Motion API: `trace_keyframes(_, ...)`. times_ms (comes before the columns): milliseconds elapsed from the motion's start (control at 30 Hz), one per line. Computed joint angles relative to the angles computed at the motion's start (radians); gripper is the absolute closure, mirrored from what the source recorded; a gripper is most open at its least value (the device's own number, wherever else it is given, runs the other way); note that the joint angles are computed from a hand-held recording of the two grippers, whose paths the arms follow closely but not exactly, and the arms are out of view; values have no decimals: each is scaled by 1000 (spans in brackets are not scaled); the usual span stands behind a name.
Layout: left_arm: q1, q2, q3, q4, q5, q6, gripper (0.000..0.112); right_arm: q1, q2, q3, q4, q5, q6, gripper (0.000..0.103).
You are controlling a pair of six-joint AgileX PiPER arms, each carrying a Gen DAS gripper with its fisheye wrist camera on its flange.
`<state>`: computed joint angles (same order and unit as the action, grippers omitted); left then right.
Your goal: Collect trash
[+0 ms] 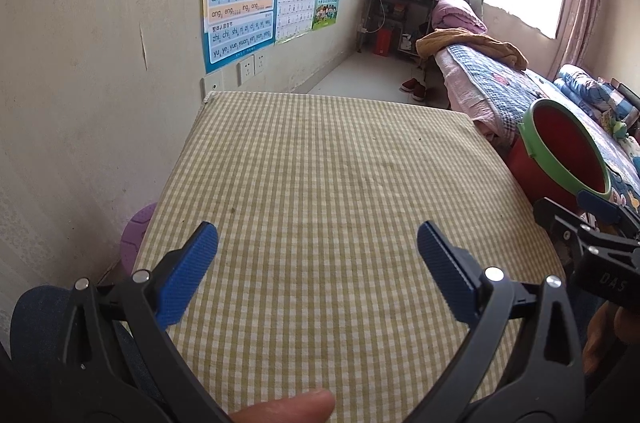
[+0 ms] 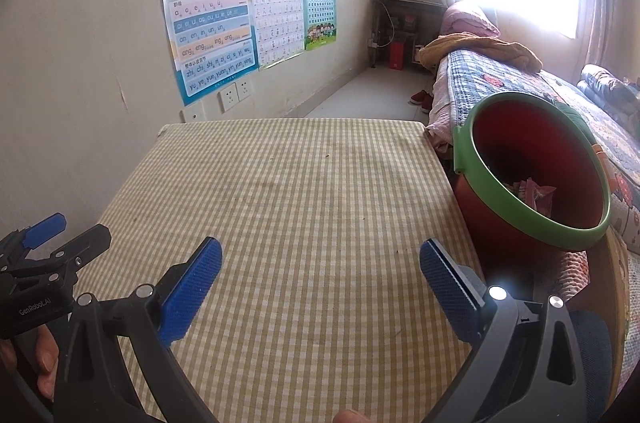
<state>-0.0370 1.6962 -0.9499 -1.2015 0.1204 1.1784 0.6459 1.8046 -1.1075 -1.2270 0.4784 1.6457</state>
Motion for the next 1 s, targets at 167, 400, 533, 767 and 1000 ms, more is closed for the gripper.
trace_keyframes(167,5,-8,6,-54,1,49,15,10,0,0,-16,14,7,7)
trace_keyframes(400,7,-7,8,-85,2,80,15,15,11,-10,-9,21,-10,7)
trace_keyframes(533,8,-3,5,-122,4,114,15,16,9,-3,-33,20,13,7)
trace_keyframes(767,2,-1,4,-141,-2,139,15,18,9,-1,-44,24,24,7)
trace_keyframes(1000,-5,-3,3,-95,-6,93,15,12,7,4,-47,21,28,7)
